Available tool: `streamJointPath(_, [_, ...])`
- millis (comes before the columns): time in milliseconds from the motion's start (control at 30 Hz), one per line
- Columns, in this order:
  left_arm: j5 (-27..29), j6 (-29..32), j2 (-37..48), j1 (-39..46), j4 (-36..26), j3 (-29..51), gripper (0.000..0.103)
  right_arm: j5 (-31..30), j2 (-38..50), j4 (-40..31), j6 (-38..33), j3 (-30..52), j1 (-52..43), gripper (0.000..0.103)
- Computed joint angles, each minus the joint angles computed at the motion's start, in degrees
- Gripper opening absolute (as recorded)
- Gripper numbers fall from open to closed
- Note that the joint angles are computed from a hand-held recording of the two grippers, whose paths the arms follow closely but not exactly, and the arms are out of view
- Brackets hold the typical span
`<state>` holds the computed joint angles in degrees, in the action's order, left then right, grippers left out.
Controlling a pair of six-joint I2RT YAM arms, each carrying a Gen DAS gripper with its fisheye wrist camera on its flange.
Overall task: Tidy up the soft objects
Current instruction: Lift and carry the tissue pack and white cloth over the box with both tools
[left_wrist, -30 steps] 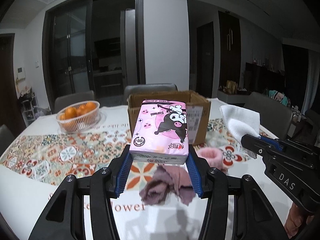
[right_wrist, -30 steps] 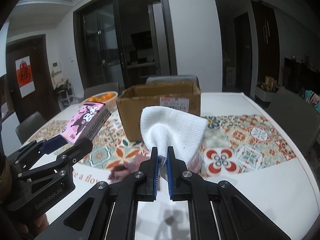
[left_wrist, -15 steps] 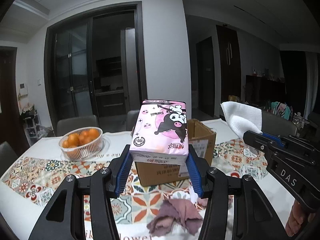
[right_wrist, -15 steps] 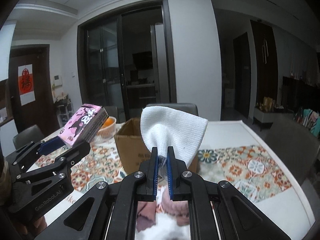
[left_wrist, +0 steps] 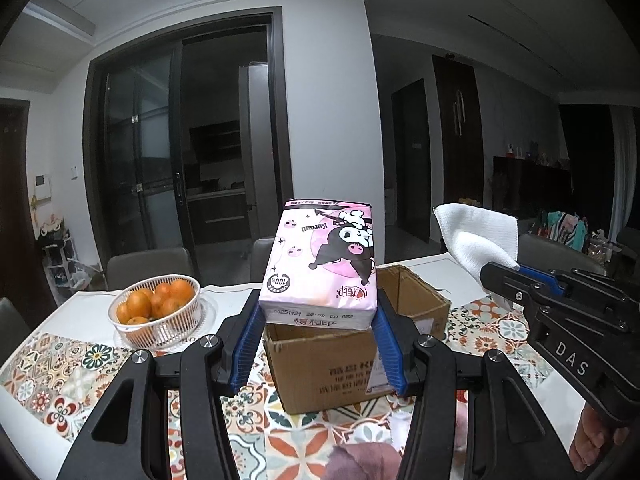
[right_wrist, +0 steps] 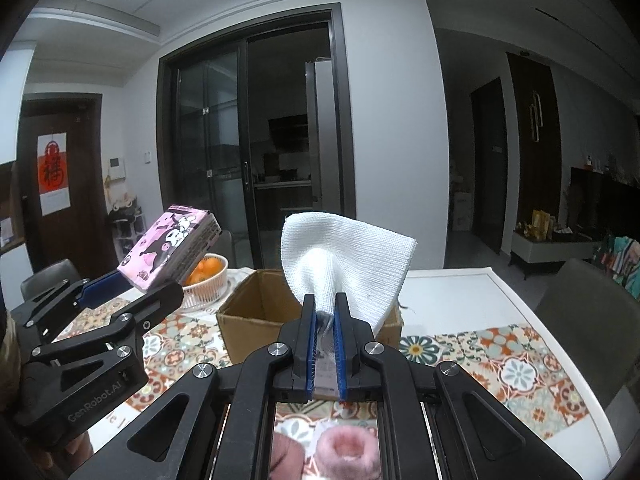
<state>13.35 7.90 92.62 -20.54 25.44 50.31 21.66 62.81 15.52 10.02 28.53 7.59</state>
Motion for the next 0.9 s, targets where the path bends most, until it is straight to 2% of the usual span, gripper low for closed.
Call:
streamJointPath(367, [-0.02, 0.4, 9.53, -0.87, -5.16, 12.74, 0.052, -6.57, 10.87, 3.22, -2.61, 6.79, -5.4, 0.009])
streamJointPath(533, [-0.5, 0.79, 13.42, -1.58, -7.96, 17.89, 0.052, -7.75, 14.79, 4.28, -3.61, 8.82, -7.08, 0.009])
streamJointPath(900, [-0.5, 1.12, 23.11, -2.31, -18.09, 30.86, 0.052, -13.04, 24.05, 0.82, -3.61, 17.64, -11.16, 0.009])
